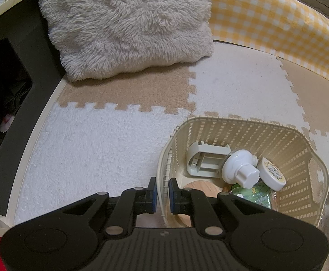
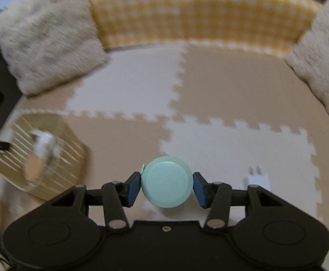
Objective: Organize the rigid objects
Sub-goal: 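Carry the mint-green case into the basket with the right gripper and release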
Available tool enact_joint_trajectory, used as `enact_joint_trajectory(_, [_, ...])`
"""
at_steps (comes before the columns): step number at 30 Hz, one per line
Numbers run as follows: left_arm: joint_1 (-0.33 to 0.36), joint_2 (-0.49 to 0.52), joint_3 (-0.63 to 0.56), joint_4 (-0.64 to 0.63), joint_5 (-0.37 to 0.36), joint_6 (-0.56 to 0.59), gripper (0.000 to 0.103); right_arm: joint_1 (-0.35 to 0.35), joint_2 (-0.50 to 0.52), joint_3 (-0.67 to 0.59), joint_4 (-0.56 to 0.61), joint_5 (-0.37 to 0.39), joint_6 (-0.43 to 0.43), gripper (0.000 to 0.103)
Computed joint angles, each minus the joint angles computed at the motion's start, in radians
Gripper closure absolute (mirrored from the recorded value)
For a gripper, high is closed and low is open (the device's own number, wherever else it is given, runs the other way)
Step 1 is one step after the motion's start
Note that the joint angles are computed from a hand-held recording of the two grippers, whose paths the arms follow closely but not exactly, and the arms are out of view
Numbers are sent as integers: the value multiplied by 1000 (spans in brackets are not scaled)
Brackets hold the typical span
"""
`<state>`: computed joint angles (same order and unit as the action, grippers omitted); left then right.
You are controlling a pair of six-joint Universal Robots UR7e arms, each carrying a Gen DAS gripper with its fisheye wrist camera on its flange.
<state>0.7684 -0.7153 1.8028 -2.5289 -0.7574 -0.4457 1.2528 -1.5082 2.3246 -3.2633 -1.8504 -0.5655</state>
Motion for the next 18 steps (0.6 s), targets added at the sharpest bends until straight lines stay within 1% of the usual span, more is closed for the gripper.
enact_joint_trajectory(5, [0,1,0,0,1,0,93,57,-1,18,-59,88,32,52])
enact_joint_trajectory(9, [-1,1,0,0,1,0,93,116,17,18,-65,125,32,52])
enact_joint_trajectory(11, [-1,2,-1,0,0,-1,92,150,31,10,-43,121,30,52])
enact_joint_trajectory(14, [-1,2,-1,1,0,-2,92,191,54,-24,47,110,66,52])
enact_joint_trajectory(18, [0,3,-3,0,-1,-1,92,252,127,-69,107,39,71,52])
